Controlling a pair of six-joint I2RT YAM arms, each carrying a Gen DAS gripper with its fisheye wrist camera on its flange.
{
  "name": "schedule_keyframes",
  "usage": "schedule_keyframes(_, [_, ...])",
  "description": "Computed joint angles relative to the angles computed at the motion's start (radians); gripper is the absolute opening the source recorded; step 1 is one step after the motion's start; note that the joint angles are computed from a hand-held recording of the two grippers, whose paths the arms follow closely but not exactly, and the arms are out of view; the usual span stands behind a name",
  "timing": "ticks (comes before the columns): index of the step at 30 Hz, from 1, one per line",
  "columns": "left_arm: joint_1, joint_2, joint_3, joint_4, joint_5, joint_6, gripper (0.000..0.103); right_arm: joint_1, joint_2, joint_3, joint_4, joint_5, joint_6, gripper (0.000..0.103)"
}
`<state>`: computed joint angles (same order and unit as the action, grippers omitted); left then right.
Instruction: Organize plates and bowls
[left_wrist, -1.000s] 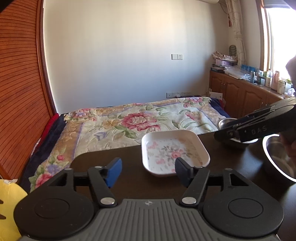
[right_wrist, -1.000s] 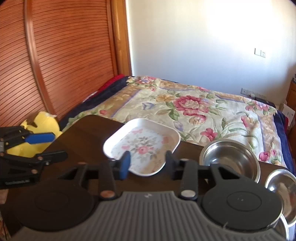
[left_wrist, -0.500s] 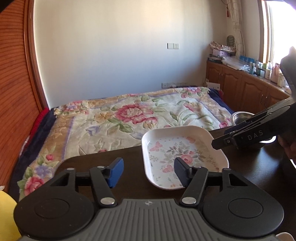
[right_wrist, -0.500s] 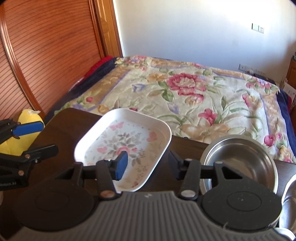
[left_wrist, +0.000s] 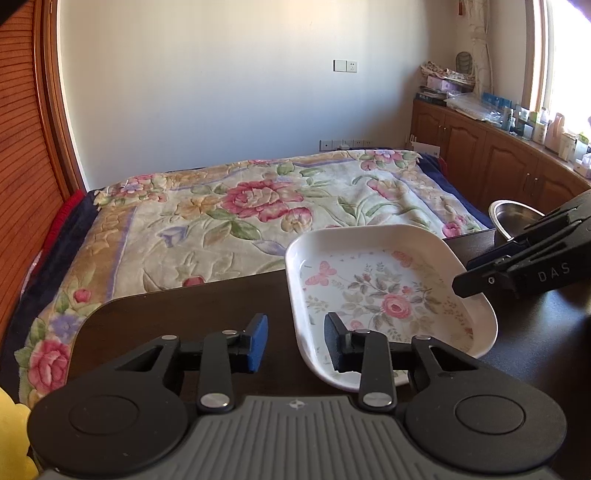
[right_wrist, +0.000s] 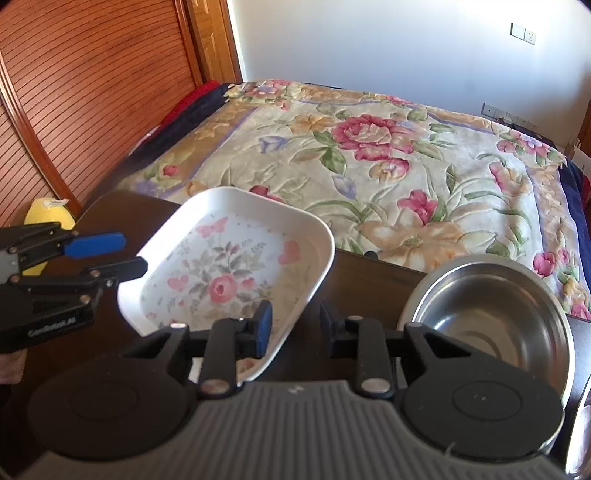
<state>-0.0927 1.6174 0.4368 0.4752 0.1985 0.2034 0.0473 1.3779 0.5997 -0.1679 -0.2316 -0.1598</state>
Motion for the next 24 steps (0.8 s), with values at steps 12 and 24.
schedule_keyframes(12, [-0.017,0.055,0.021,0.013,-0.009,-0.004,0.031,0.009,0.042,0.015,-0.010,-0.003,-0.019,0.022])
schedule_keyframes(24, [-0.014,0.075,0.032,0.021,0.007,-0.025,0.024,0.008,0.046,0.016,-0.010,-0.012,-0.017,0.021])
